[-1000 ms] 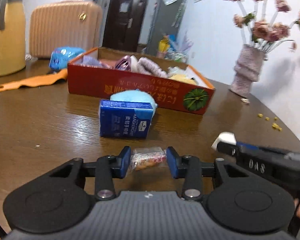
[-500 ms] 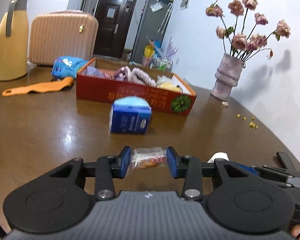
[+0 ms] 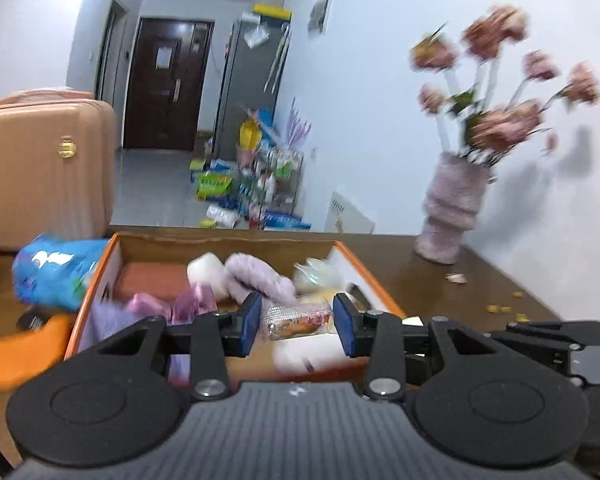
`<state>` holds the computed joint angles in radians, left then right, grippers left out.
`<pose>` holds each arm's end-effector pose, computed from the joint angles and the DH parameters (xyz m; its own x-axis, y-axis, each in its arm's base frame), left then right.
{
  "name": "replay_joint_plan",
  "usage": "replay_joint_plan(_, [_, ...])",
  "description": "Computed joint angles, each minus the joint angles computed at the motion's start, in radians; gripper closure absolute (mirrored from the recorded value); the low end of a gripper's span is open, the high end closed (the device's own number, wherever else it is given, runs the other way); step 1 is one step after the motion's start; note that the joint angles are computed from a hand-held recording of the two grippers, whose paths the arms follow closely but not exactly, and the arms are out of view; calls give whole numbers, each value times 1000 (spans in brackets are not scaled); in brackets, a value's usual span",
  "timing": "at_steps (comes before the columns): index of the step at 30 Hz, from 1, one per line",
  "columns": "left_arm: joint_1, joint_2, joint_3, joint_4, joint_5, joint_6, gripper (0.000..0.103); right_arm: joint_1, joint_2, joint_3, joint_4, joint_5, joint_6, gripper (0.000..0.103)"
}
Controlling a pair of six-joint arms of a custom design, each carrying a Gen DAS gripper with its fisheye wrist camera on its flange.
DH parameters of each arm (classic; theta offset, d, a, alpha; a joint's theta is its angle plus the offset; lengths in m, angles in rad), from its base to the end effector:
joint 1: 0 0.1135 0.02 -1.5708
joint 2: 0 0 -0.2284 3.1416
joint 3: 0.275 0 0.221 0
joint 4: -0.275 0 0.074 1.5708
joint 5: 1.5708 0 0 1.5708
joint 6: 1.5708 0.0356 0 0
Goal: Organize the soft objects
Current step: 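Carry the wedge with the right gripper into the box while the left carries the packet, then open both grippers to drop the wedge and packet into the box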
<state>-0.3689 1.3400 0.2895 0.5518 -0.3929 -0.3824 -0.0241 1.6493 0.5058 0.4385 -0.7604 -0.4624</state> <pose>0.2096 -0.0664 0.1300 -0.4212 -0.2068 -0.8831 -0.1484 0.9763 -0.1578 0.2572 0.0183 0.1078 -0.3535 -0.3148 -0.8809 -0.7430 0.6666 0.0600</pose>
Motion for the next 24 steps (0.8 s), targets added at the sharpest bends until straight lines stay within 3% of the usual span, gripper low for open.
replay_joint_plan(4, [216,381,361,-102,199,78,63,190,277,390,-135,200,61,77])
replay_joint_plan(9, [303,686,706,-259,241,131,61,320,579,846,-394,389,63,77])
replay_joint_plan(11, [315,746,760,-279,246,115,50,358,673,975,-469,486,45,76])
replay_joint_plan(13, [332,762,770,-293,286,94,49,374,735,1059,-531,519,49,73])
replay_joint_plan(16, [349,740,718,-232,321,88,35,374,749,1040,-505,523,42,66])
replay_joint_plan(20, [346,726,692,-204,316,79,31,365,728,999,-475,498,57,54])
replay_joint_plan(24, [328,619,594,-179,291,88,31,348,626,877,-429,482,40,50])
